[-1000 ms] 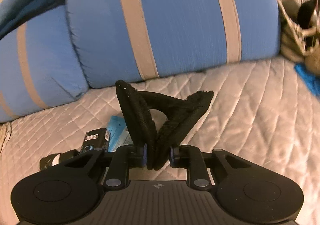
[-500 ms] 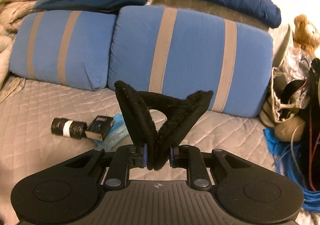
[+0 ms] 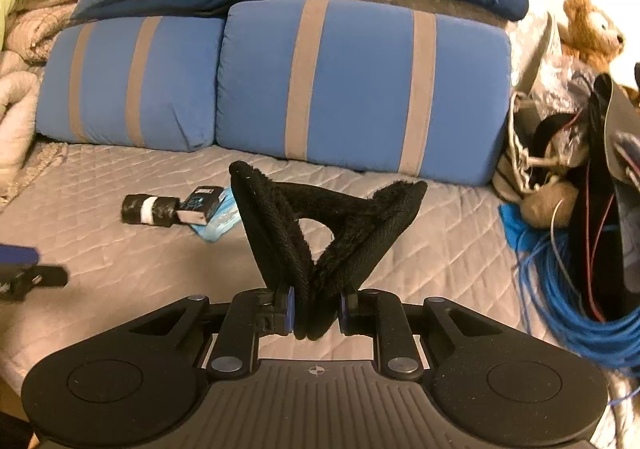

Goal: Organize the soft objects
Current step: 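Close the left tool on the black taped roll while the right tool holds the fuzzy item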

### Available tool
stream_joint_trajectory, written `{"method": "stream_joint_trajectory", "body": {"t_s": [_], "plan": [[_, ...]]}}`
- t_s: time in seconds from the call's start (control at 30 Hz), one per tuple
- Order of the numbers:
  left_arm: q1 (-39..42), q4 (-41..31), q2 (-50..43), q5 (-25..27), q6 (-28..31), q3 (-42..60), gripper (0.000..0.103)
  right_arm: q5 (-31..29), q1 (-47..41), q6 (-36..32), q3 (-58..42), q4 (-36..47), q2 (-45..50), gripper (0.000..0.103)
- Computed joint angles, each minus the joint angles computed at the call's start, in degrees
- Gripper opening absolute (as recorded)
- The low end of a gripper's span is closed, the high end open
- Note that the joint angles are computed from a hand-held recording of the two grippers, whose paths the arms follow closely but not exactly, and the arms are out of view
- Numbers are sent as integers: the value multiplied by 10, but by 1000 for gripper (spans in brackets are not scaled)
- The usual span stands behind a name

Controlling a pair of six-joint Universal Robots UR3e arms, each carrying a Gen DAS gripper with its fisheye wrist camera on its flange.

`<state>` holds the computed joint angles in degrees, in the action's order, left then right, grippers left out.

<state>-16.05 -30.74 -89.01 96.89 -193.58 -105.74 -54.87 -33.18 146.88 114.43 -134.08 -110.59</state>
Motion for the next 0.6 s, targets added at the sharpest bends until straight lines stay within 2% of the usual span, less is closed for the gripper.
{"method": "stream_joint_trajectory", "body": {"t_s": [0.13,0.2,0.37,0.6], "plan": [[3,49,-48,34,13,15,63,27,-35,-37,8,50,-37,23],[5,50,-76,45,24,35,63,33,-48,-54,7,72,-49,23],[32,62,-135,44,29,63,63,30,-73,-77,-8,128,-59,23],[55,149,-201,30,33,67,63,29,-82,-76,-25,146,-45,23]]}}
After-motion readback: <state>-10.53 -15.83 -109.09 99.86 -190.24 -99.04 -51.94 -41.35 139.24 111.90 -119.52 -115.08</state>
